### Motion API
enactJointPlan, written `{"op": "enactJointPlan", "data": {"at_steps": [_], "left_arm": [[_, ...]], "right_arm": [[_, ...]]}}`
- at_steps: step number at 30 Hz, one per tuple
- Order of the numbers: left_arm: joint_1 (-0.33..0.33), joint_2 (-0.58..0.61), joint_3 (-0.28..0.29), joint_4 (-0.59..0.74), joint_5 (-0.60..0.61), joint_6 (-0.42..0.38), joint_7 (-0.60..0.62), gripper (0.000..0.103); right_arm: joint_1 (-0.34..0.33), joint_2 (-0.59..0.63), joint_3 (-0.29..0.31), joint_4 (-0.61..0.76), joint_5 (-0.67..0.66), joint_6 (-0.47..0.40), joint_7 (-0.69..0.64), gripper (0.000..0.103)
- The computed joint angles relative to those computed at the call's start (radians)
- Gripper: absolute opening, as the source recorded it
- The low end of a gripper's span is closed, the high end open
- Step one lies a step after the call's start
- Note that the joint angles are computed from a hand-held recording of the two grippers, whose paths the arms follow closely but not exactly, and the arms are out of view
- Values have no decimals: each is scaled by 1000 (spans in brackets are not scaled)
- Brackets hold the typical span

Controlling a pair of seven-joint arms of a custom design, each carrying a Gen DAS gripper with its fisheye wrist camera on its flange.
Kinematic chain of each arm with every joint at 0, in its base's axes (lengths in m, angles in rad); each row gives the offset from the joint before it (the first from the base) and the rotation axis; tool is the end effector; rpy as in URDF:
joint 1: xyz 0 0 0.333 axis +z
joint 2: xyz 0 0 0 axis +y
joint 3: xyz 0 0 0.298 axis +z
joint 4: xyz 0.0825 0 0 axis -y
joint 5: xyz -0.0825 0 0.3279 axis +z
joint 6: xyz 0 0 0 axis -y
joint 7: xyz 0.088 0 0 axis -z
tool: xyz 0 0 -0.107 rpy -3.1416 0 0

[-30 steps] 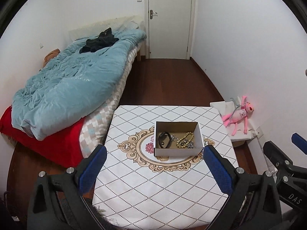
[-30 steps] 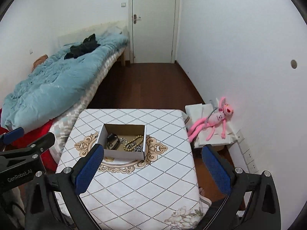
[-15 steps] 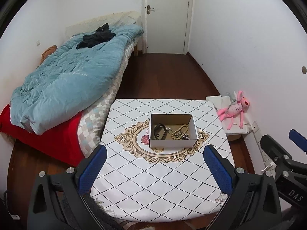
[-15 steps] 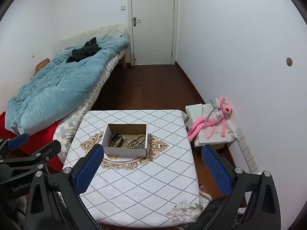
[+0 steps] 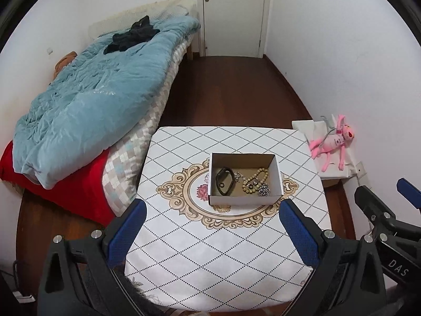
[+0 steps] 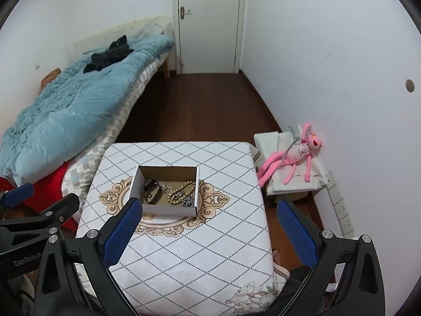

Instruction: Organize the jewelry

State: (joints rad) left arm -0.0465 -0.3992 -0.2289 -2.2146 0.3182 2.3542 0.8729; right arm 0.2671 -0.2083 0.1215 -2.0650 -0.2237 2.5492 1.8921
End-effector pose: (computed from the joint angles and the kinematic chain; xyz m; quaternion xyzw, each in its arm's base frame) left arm 0.4124 -0.1278 0.5896 -0.7506 0.5827 -0.1883 0.2482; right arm 0.4534 0.1947 0.6009 -0.7294 0.5874 -0.2329 0.2623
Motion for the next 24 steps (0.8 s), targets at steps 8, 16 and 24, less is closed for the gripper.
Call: {"op": "enactJointPlan", "data": {"at_steps": [8, 16, 24], "left_arm": [[6, 88, 15, 66, 8, -26, 13, 103], [-6, 139, 29, 96, -12, -46, 26, 103], [-8, 149, 33, 99, -7, -56, 17, 103]], "right_arm": [[14, 132, -15, 125, 10, -71, -26, 103], [30, 202, -31, 189, 18, -126, -51, 103], [41, 225, -36, 221, 16, -159, -69, 103]]}}
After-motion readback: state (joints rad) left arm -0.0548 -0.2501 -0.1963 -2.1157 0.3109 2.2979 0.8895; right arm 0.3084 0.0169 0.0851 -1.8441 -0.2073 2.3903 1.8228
